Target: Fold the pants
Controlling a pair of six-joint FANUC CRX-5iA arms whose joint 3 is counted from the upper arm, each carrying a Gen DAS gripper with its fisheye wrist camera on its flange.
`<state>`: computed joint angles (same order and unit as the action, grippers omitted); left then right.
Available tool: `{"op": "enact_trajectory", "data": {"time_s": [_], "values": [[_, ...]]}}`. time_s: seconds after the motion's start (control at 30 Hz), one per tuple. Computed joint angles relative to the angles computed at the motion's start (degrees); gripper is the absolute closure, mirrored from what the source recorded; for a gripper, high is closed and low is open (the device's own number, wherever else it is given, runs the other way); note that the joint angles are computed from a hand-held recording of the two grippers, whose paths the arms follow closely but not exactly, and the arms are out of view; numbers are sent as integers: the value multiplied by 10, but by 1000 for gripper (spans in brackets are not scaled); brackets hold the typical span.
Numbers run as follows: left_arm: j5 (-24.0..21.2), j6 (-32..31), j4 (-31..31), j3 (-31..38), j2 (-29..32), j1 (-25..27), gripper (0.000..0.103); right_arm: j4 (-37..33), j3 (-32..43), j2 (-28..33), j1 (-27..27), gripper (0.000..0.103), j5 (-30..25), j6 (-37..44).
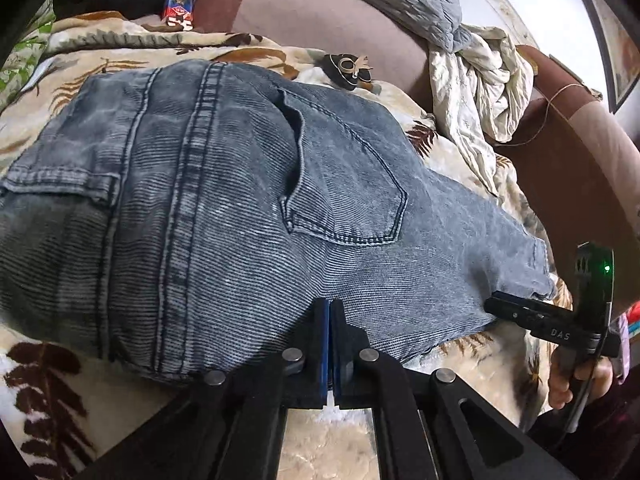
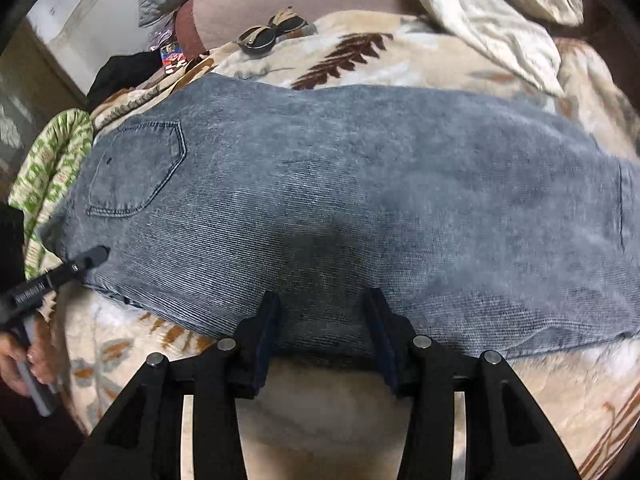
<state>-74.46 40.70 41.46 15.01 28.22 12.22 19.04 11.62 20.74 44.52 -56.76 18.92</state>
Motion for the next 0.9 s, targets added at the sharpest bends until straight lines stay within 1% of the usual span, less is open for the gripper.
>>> {"op": "enact_trajectory", "data": {"time_s": [0.13, 0.2, 0.23, 0.3, 0.33, 0.4, 0.43, 0.5, 0.57, 0.6, 0.67, 0.7, 0.73, 0.8, 0.83, 0.9], "values": [[7, -9, 7, -4, 1, -1, 100, -16, 0, -9, 0, 55, -3, 14], [17, -20, 15, -12, -1, -4, 99, -26, 0, -13, -5, 55, 2, 30], [27, -34, 22, -22, -7, -4, 99, -35, -3, -19, -8, 56, 10, 36], [53, -65, 38, -49, -23, -6, 99, -49, -26, -45, -19, 56, 46, 29], [68, -84, 48, -64, -32, -7, 99, -25, -45, -59, -21, 56, 64, 7], [84, -118, 70, -84, -44, -8, 99, 75, -96, -90, -17, 56, 81, -67], [87, -131, 81, -90, -47, -9, 99, 142, -135, -115, -21, 56, 96, -122], [81, -147, 105, -93, -45, -9, 99, 235, -192, -155, -37, 56, 107, -230], [83, -153, 119, -96, -44, -11, 99, 271, -223, -181, -58, 55, 102, -296], [80, -154, 124, -93, -41, -12, 99, 278, -238, -193, -69, 54, 115, -315], [83, -148, 114, -85, -35, -15, 99, 268, -269, -215, -109, 54, 177, -347], [84, -144, 107, -81, -34, -16, 99, 260, -277, -219, -121, 54, 195, -358], [82, -140, 97, -75, -29, -16, 99, 231, -271, -217, -129, 54, 194, -343], [81, -139, 86, -69, -25, -17, 99, 149, -225, -187, -138, 54, 174, -270], [81, -140, 80, -67, -24, -18, 99, 98, -197, -169, -144, 54, 159, -226], [82, -136, 65, -61, -22, -21, 99, 35, -155, -144, -148, 54, 120, -169]]}}
